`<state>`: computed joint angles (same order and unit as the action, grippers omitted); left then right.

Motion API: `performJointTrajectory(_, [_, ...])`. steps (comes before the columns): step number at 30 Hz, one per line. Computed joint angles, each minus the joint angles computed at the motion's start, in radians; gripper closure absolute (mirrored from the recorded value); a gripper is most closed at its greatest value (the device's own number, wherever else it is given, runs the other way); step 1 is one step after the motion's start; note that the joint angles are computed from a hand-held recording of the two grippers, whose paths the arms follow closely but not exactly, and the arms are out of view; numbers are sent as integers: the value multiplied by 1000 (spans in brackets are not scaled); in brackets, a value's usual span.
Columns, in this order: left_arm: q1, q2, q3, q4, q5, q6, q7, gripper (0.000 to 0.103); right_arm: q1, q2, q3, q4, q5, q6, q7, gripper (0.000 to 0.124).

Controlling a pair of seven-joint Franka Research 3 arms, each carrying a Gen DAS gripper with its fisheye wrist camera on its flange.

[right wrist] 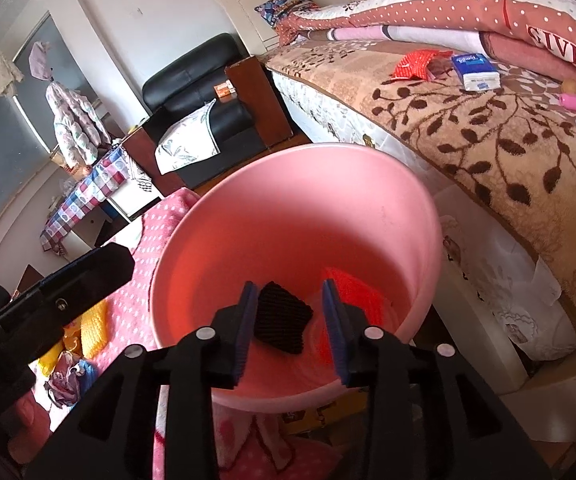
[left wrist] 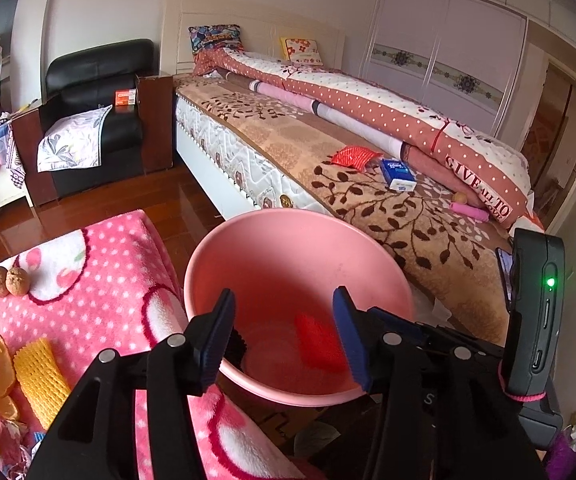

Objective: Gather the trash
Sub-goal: 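Return the right tool to the table toward the snack wrapper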

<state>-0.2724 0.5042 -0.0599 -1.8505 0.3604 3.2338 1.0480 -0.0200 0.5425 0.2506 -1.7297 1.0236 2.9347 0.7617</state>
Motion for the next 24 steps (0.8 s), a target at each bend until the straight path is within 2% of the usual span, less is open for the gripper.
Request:
performJointTrajectory(7, [-45,-65,59,-79,-8,47,-18,53,-33,-33,67,-31,132,60,-158,87])
performJointTrajectory(11, [-87,-110,111,-141,-27,82,-17,53,-60,-58,120,-47,293,74,-369,87])
performJointTrajectory(14, [-105,-149,136,-200,-56,110,-2,53,-41,-82,114,-65,348,54,-455,87])
performJointTrajectory(17, [-153,-190,190,-264,-109,136,35,53,-21,-108,106,-84,410,32,-534,87])
performJointTrajectory(21, [-228,-247,269,-360,-209,179,108,53,15,-139,82,-106,472,3,-585,87])
performJointTrajectory(24, [-295,-288,334,-428,-315,206,191,53,46,-159,67,-115,565,16,-665,87])
